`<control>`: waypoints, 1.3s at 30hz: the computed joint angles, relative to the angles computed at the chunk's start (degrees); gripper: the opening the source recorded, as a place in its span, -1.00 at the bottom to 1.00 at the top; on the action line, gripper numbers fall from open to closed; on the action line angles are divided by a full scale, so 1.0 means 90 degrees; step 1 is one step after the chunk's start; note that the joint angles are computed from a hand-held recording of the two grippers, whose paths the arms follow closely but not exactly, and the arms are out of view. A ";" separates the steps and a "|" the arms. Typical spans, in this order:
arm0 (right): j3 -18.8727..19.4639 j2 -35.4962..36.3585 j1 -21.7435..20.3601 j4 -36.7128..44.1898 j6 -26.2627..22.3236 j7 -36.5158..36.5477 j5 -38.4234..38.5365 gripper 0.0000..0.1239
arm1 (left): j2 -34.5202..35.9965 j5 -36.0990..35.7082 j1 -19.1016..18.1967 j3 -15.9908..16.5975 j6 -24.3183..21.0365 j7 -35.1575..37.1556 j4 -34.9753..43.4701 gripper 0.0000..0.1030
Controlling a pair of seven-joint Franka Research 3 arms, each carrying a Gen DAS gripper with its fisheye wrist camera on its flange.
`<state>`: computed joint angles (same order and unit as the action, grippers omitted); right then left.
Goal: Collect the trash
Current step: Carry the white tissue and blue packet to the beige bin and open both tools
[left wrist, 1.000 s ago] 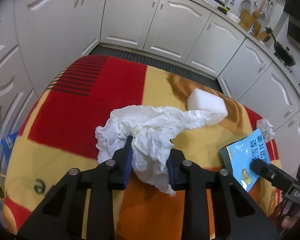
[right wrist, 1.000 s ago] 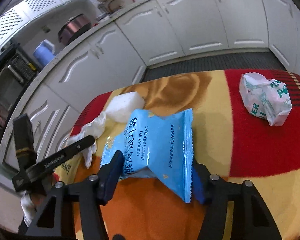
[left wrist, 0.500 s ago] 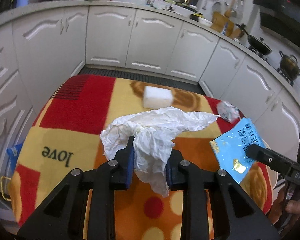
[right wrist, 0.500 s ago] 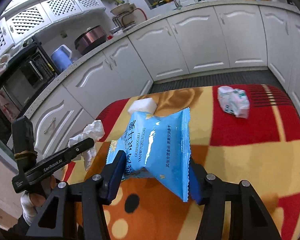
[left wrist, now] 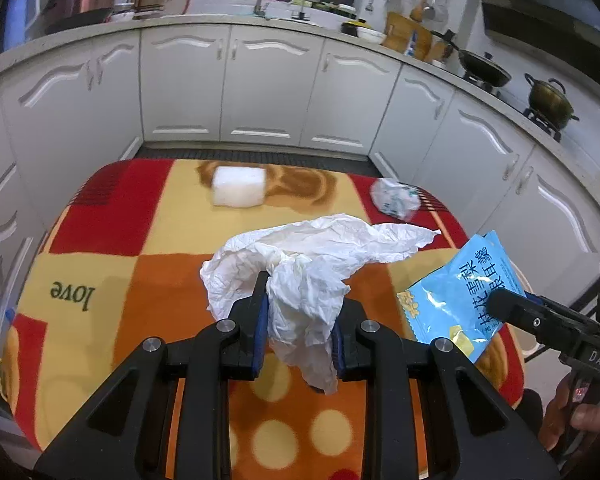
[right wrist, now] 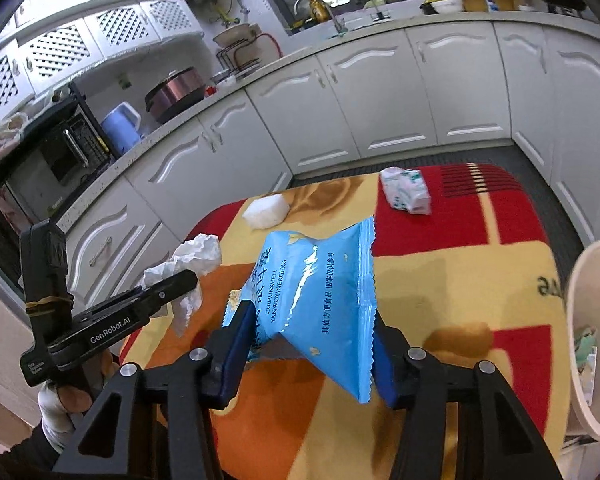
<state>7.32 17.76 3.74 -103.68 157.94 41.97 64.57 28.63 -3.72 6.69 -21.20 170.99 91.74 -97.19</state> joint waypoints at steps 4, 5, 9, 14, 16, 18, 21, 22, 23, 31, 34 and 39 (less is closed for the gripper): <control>-0.0010 -0.0241 -0.0103 -0.0248 0.0042 -0.0277 0.0362 -0.18 | -0.0051 0.0067 -0.0105 -0.0031 0.0016 0.0023 -0.0008 -0.55; -0.0027 -0.0301 -0.0106 -0.0307 0.0058 -0.0335 0.0444 -0.18 | -0.0063 0.0092 -0.0144 -0.0028 0.0026 0.0024 -0.0008 -0.55; -0.0140 -0.0518 -0.0118 -0.0535 0.0081 -0.0568 0.0768 -0.19 | -0.0072 0.0142 -0.0215 -0.0065 0.0059 0.0070 -0.0010 -0.55; -0.0313 -0.0708 -0.0129 -0.0738 0.0104 -0.0765 0.1079 -0.19 | 0.0002 0.0197 -0.0355 -0.0109 -0.0006 0.0117 0.0130 -0.55; -0.0372 -0.0769 -0.0135 -0.0804 0.0132 -0.0792 0.1175 -0.19 | 0.0049 0.0227 -0.0422 -0.0127 -0.0046 0.0155 0.0226 -0.55; -0.0424 -0.0820 -0.0142 -0.0856 0.0160 -0.0821 0.1262 -0.19 | 0.0073 0.0240 -0.0492 -0.0127 -0.0083 0.0169 0.0294 -0.55; -0.0495 -0.0898 -0.0162 -0.0929 0.0205 -0.0873 0.1383 -0.19 | 0.0166 0.0266 -0.0612 -0.0145 -0.0173 0.0219 0.0479 -0.55; -0.0521 -0.0918 -0.0168 -0.0944 0.0211 -0.0881 0.1391 -0.19 | 0.0191 0.0264 -0.0641 -0.0150 -0.0199 0.0235 0.0524 -0.55; -0.0544 -0.0954 -0.0176 -0.0978 0.0242 -0.0903 0.1422 -0.19 | 0.0215 0.0257 -0.0661 -0.0164 -0.0229 0.0260 0.0569 -0.55; -0.0726 -0.1095 -0.0290 -0.1152 0.0262 -0.0894 0.1571 -0.19 | 0.0481 0.0200 -0.0913 -0.0260 -0.0532 0.0520 0.1022 -0.55; -0.0789 -0.1150 -0.0350 -0.1234 0.0289 -0.0900 0.1668 -0.19 | 0.0605 0.0156 -0.1031 -0.0259 -0.0697 0.0599 0.1240 -0.55; -0.0887 -0.1233 -0.0446 -0.1364 0.0383 -0.0974 0.1869 -0.19 | 0.0858 0.0152 -0.1303 -0.0179 -0.0966 0.0660 0.1677 -0.55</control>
<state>-0.67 6.66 -0.28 -115.96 161.39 33.21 81.39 36.35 -2.36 -5.03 -22.81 162.30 97.67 -82.10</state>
